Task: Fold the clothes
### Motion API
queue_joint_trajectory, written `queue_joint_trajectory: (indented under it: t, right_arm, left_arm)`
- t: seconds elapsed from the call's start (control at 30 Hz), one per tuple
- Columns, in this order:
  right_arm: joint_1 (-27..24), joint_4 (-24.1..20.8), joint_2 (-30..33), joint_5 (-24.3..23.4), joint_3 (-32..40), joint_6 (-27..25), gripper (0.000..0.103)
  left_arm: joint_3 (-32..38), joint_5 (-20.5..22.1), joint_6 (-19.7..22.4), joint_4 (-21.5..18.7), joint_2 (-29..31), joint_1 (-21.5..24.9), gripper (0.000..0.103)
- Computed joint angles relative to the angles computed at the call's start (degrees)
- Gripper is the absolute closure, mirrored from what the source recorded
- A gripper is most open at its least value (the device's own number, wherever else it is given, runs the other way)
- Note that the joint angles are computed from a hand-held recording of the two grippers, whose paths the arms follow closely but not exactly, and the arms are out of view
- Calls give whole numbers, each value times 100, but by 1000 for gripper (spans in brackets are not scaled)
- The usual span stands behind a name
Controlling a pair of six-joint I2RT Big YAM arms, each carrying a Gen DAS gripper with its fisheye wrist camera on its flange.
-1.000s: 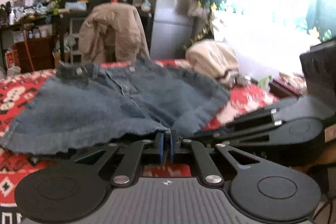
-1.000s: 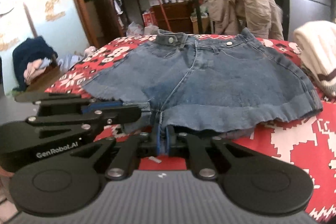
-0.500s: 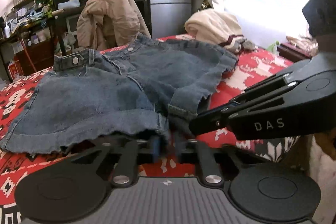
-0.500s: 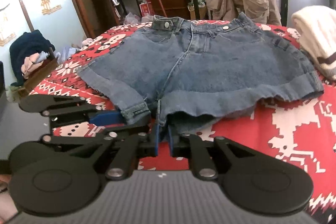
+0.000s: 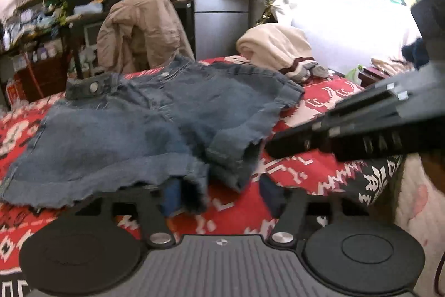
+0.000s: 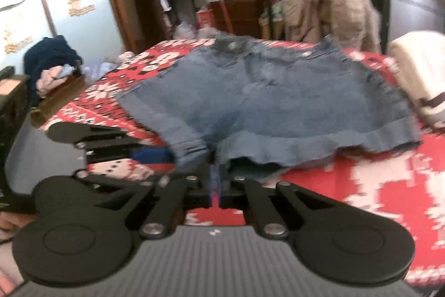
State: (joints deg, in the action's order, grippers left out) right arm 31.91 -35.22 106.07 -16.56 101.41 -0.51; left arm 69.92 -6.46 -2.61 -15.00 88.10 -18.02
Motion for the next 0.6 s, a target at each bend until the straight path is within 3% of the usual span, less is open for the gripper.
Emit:
queue_joint_trajectory:
  t: [0.1, 0.2, 0.27, 0.37, 0.47, 0.6]
  right_arm:
    - [-176, 62, -108, 183, -111, 117, 93]
    - [-387, 169, -150, 380, -176, 373, 93]
    - [-537, 266, -157, 476, -212, 523, 93]
    - [-748, 371, -103, 701, -194, 629, 92]
    - [-904, 421, 82, 1048, -8, 583, 92]
    - [-1040, 189, 604, 1603, 650, 80, 92]
  left_arm:
    - [208, -292, 120, -86, 184, -130, 38]
    - [342, -376, -152, -68, 315, -121, 39]
    - [404, -436, -383, -66, 367, -96, 45]
    - [495, -619, -617, -144, 431, -62, 64]
    - [619, -877, -389, -337, 548, -121, 66]
    - [665, -1220, -158, -279, 654, -238, 63]
